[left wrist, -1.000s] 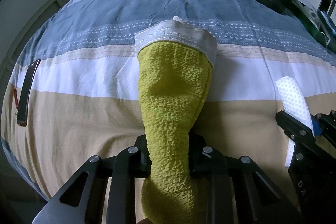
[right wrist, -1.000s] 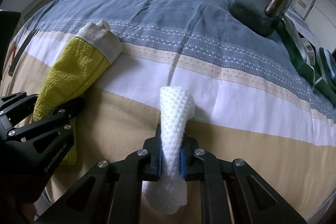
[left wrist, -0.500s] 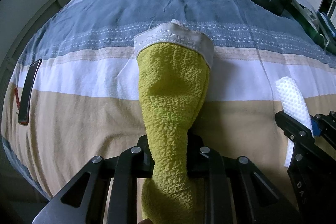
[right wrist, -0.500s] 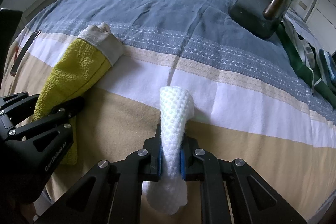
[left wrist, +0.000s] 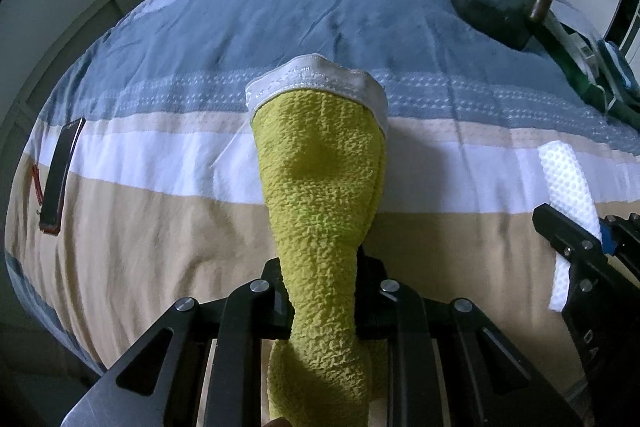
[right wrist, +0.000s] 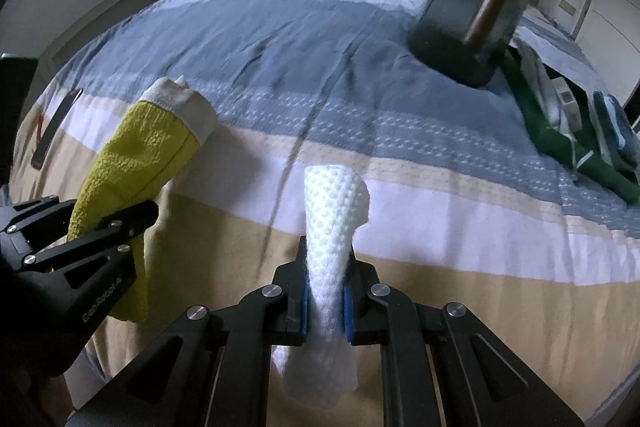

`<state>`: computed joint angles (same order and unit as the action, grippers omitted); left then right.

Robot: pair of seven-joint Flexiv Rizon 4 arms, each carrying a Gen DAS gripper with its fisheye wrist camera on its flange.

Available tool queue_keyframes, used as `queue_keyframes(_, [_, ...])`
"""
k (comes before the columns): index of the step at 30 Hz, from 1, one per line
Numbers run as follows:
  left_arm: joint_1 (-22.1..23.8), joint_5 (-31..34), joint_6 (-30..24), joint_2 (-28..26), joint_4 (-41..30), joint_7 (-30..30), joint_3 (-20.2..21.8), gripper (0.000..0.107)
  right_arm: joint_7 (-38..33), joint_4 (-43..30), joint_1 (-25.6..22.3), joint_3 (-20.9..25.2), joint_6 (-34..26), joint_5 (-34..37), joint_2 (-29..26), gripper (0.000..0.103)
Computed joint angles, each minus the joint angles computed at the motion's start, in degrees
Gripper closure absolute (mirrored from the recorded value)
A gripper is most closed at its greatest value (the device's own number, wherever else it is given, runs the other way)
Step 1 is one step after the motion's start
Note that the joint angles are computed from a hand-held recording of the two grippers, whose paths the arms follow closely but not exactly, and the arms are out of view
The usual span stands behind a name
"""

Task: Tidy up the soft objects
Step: 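Lift the yellow towel and white waffle cloth off the bed with both tools, then carry the yellow towel and white waffle cloth over the green tray with both tools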

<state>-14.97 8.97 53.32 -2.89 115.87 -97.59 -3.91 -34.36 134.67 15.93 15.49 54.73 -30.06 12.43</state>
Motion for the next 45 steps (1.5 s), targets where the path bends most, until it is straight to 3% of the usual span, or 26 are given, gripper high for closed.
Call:
queue_keyframes(18, [-4.8,2.4,-3.7,-4.5,-9.1,-3.4,-2.4,0.09,-4.4,1.9,-6.2,-2.3,0.5,3.3,7.5,0.092])
queue_keyframes(33, [-10.7,-3.9,-4.1,-9.6,-17.4,1.0,-5.0,0.09,-11.9,3.4,-15.7,-6.0,-1.7,5.6,15.0,0.092])
queue_keyframes(45, [-16.5,-5.9,-5.4,-17.0,-28.1,1.7,-6.0,0.09,-15.7,1.0,-25.1,-9.2,1.0,1.0,13.7,0.092])
